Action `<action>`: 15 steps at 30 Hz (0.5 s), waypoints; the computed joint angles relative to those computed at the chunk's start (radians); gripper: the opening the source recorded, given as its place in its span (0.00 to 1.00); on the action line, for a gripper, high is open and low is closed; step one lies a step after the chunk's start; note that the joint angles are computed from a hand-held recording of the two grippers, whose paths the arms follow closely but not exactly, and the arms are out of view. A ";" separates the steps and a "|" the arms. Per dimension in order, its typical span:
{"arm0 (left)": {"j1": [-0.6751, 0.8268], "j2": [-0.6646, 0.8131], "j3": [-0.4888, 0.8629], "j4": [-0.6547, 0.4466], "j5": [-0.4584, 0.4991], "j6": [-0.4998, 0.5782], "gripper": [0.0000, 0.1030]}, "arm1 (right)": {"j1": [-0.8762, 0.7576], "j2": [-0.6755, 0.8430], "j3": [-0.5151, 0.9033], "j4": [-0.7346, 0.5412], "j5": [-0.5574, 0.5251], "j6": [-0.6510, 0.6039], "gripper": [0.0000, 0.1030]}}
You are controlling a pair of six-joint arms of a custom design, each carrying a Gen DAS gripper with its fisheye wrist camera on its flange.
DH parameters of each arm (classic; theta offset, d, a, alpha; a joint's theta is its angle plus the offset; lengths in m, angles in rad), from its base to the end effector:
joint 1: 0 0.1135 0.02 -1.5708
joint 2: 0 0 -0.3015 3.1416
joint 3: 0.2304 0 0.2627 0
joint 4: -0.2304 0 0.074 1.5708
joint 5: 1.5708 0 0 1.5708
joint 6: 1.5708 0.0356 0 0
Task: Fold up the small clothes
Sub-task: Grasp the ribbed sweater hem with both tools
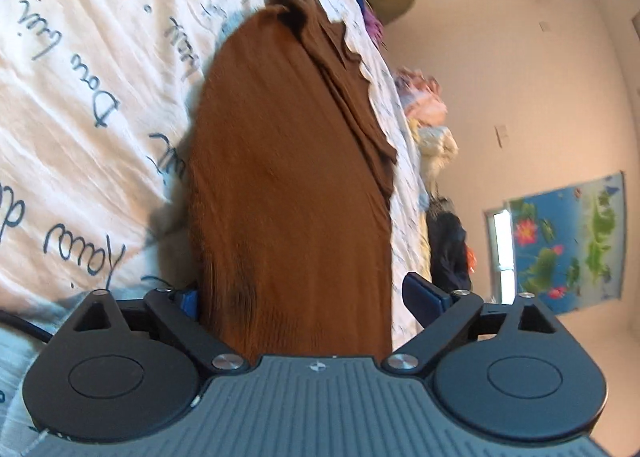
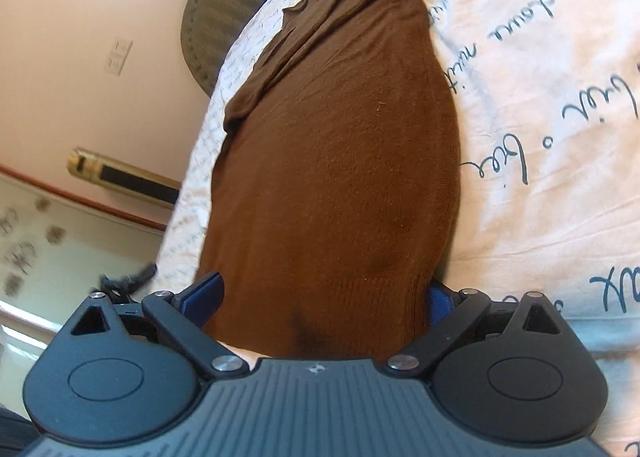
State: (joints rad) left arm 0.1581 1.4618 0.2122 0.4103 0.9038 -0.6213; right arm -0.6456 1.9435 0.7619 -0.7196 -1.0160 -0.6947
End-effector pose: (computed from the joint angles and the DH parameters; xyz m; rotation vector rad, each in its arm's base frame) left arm 0.1911 0.0021 0.1180 -0.4833 2.3140 -1.3023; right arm 0.2197 -0.1276 0.0927 0.1657 2.4330 1.3109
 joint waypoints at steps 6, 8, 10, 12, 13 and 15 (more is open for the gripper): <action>0.003 -0.068 0.028 -0.143 -0.027 0.130 0.54 | 0.003 0.039 0.054 -0.074 -0.010 -0.013 0.97; -0.013 -0.092 0.061 -0.251 -0.085 0.206 0.52 | 0.011 0.041 0.060 -0.063 -0.008 -0.007 0.95; -0.034 -0.074 0.090 -0.313 -0.097 0.264 0.52 | 0.010 0.054 0.078 -0.066 -0.013 -0.005 0.95; -0.055 -0.041 0.105 -0.333 -0.070 0.299 0.52 | 0.007 0.058 0.094 -0.052 -0.022 0.014 0.94; -0.075 -0.030 0.107 -0.329 -0.078 0.305 0.52 | 0.010 0.058 0.100 -0.049 -0.022 0.020 0.94; -0.101 -0.017 0.104 -0.313 -0.102 0.304 0.50 | 0.023 0.061 0.103 -0.040 -0.014 0.024 0.72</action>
State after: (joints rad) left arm 0.0575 1.4445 0.3166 0.0976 0.8015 -0.3173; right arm -0.6227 2.0049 0.8649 -0.7593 -1.0298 -0.6707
